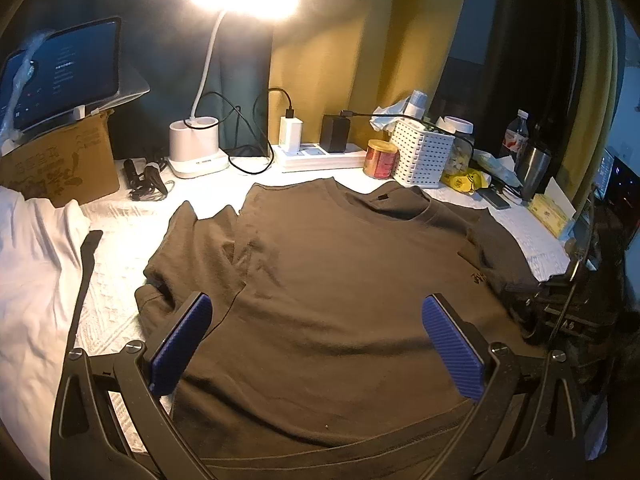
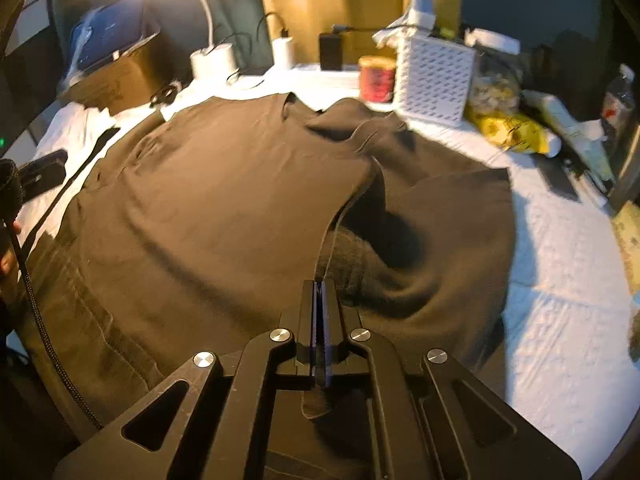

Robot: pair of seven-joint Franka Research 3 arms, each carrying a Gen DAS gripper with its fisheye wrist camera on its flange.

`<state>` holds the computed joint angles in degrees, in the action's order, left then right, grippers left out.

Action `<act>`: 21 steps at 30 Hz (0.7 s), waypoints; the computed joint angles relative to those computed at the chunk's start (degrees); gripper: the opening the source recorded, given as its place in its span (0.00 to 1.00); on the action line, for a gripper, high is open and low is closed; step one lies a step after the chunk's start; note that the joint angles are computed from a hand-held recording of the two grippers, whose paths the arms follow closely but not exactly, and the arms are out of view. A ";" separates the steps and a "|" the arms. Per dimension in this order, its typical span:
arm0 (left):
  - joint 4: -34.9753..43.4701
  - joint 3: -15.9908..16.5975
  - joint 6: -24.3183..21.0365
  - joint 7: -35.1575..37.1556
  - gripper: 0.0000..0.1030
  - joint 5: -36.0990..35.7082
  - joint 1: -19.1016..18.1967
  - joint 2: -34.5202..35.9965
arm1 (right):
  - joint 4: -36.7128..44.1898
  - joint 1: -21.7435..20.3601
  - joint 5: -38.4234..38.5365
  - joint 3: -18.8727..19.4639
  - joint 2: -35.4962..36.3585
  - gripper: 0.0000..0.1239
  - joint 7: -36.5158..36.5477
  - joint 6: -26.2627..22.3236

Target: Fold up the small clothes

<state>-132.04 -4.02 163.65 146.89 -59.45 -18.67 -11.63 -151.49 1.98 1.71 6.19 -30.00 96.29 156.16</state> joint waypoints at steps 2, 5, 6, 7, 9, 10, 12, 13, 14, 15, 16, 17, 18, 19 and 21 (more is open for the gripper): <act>-0.13 -0.15 0.14 -0.22 1.00 0.36 0.05 -0.06 | -0.07 0.08 0.21 0.12 0.99 0.03 0.40 -0.23; -0.29 -0.17 0.36 -0.88 1.00 1.00 0.12 -0.11 | -0.66 1.75 3.46 -1.99 1.33 0.03 0.55 0.91; -0.25 -0.12 0.43 -1.16 1.00 1.19 0.13 0.01 | -0.60 2.15 4.26 -2.53 1.32 0.03 0.06 0.74; -0.15 -0.12 0.36 -1.63 1.00 1.64 0.23 0.18 | -0.43 2.44 4.84 -2.88 1.25 0.06 -0.51 0.36; -0.07 -0.10 0.58 -1.83 1.00 2.03 0.28 0.39 | -0.30 3.05 5.53 -3.25 0.72 0.17 -2.03 -0.09; 0.05 -0.10 0.69 -2.04 1.00 2.37 0.38 0.57 | -0.31 3.24 5.81 -3.29 0.46 0.23 -2.69 -0.23; 0.36 0.01 0.68 -2.43 1.00 3.03 0.68 0.92 | -0.58 2.59 5.55 -2.56 -0.34 0.25 -2.74 0.61; 0.59 0.11 0.69 -2.38 1.00 3.14 0.81 1.15 | -0.58 2.21 5.49 -2.25 -0.62 0.26 -2.50 1.15; 0.90 0.24 0.65 -2.28 1.00 3.27 1.02 1.46 | -0.51 1.54 5.14 -1.76 -0.67 0.30 -2.03 1.37; 1.24 0.25 0.67 -2.50 1.00 3.70 1.37 1.84 | -0.37 0.06 4.03 -0.54 -0.62 0.32 -0.68 2.05; 1.55 0.22 0.72 -2.76 1.00 4.14 1.76 2.21 | -0.41 -0.81 3.25 0.06 -0.53 0.34 0.08 2.84; 2.01 0.23 0.77 -3.17 1.00 4.82 2.29 2.76 | -0.23 -1.57 2.57 0.49 -0.03 0.34 0.80 3.73; 2.37 0.13 0.91 -3.58 1.00 5.45 2.78 3.21 | 0.25 -2.08 2.17 0.67 0.84 0.34 1.42 4.06; 2.94 0.04 1.12 -4.40 1.00 6.54 3.46 3.91 | 0.91 -2.65 1.65 0.95 1.97 0.34 2.20 4.09; 3.90 -0.24 1.21 -5.89 1.00 8.33 4.67 5.11 | 1.81 -3.13 0.85 1.07 4.00 0.34 3.40 4.62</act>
